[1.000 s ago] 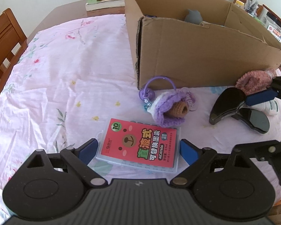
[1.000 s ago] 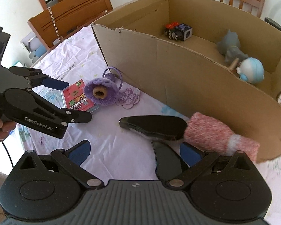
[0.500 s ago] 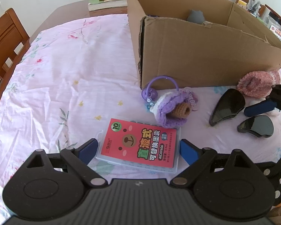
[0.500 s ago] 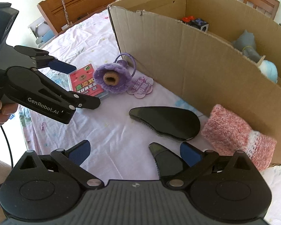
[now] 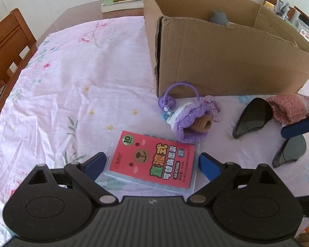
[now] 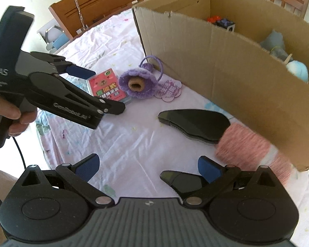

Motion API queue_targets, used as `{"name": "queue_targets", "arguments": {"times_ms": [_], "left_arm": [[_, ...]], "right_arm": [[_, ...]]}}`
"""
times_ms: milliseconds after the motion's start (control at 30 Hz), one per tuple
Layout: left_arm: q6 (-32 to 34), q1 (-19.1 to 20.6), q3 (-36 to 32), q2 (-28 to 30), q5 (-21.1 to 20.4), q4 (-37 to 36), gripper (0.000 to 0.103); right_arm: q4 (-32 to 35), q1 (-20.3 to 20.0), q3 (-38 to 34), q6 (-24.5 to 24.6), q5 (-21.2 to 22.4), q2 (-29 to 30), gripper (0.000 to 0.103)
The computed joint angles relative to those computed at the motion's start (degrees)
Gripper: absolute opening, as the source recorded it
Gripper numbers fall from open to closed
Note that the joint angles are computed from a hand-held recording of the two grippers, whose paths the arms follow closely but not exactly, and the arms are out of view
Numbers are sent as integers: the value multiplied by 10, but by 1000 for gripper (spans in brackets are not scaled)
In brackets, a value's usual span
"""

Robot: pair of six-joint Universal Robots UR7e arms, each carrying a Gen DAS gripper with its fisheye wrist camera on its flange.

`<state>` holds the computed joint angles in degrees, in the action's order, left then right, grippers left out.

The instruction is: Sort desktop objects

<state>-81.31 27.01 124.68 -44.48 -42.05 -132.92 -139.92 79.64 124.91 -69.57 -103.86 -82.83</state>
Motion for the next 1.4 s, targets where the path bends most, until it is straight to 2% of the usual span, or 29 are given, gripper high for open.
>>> {"name": "queue_targets", "arguments": {"times_ms": [300,633,800,1033,1167,1400], "left_arm": [[4,-2,0,3,3,-7,96],[18,-7,0,1,3,-15,96],[26,-9,-1,1,6,-15,96],[22,-14,-1,-2,3,-8,96],[18,-16,1,-5,3,-5,96],[8,-22,9,-17,6,2,96]], "right_arm": [[-4,-1,9,1,3,-38,103],[-36,-7,14,28,-41,-55,103],[-61,-13,20,49,-69,-43,103],[-94,-21,27,82,-80,-23,103],[-120,-16,34,81,-80,-11,103],[-162,3,39,107,-97,12,103]]}}
